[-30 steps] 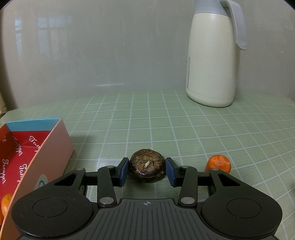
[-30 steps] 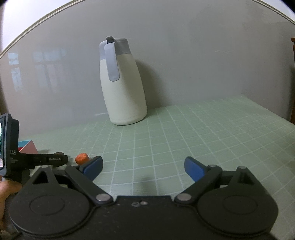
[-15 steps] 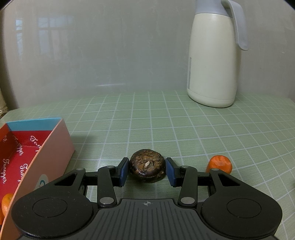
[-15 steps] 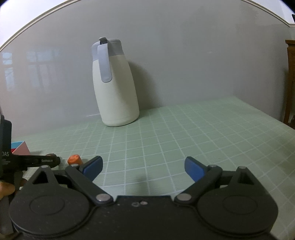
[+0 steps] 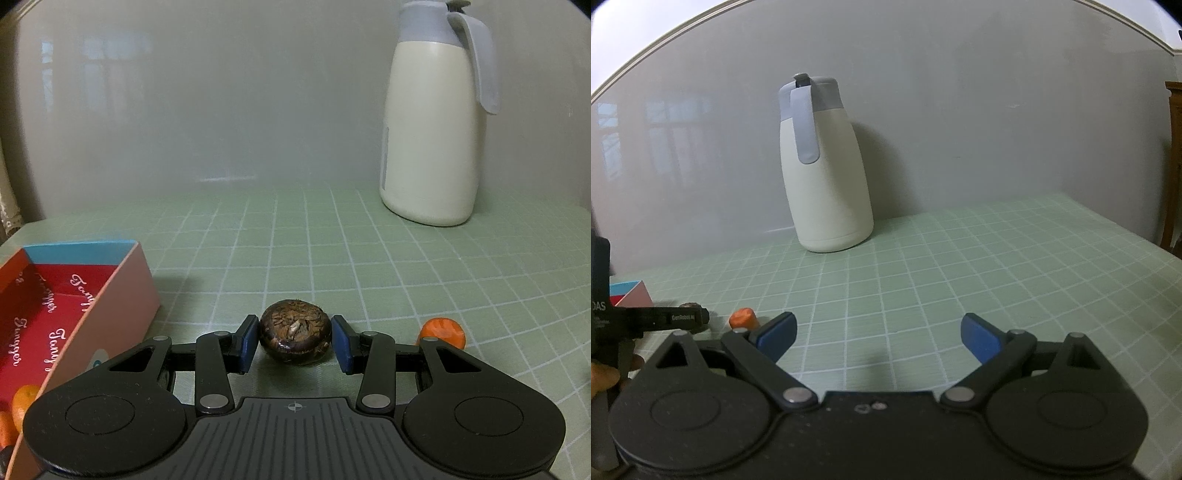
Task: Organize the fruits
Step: 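Carry the dark fruit with the left tool into the red box and release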
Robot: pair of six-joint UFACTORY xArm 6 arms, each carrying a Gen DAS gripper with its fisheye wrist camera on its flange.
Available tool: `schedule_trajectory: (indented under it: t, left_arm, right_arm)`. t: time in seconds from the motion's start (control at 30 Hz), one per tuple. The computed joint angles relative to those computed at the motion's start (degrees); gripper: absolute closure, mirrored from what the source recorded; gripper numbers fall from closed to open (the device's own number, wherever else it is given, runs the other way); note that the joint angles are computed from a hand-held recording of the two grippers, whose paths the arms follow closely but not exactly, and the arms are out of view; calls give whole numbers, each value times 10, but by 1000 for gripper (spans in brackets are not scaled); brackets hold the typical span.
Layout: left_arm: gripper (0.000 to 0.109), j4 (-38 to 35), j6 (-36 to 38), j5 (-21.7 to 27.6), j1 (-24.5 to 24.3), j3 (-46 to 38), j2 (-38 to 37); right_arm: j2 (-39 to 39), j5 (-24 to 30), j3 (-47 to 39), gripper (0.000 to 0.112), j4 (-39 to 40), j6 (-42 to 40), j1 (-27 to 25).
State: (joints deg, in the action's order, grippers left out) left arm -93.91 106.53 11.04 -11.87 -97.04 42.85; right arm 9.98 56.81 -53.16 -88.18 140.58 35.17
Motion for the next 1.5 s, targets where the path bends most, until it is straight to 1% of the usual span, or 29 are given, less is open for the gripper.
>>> schedule_trajectory:
  t: [0.13, 0.23, 0.57, 0.77, 0.8, 1.03, 1.23, 1.37, 1.47, 1.5]
  left_arm:
    - [66, -48, 43, -7, 3, 7, -11]
    - [66, -78, 73, -1, 10, 19, -27]
    - [66, -151, 141, 27, 45, 64, -88]
    - [66, -182, 161, 33, 76, 73, -110]
    - [66, -175, 150, 34, 81, 75, -112]
    - [66, -211, 175, 12, 116, 56, -105]
    - [66, -160, 116, -17, 138, 21, -69]
    - [66, -63, 11, -26, 144, 9, -47]
    - [66, 24, -77, -27, 144, 5, -33]
    - [66, 39, -92, -28, 143, 6, -31]
  right_arm:
    - [3, -2, -5, 17, -2, -5, 1]
    - [8, -6, -12, 17, -5, -10, 1]
    - [38, -23, -51, 17, -11, -36, 0]
    - [63, -37, -85, 17, -15, -58, 1]
    - [67, -40, -90, 17, -16, -62, 1]
    - [98, -54, -133, 17, -21, -89, 5]
    - [122, -66, -166, 17, -23, -112, 9]
    - [133, -74, -180, 17, -25, -118, 8]
    - [141, -83, -191, 17, -24, -124, 7]
    - [143, -85, -194, 17, -24, -126, 6]
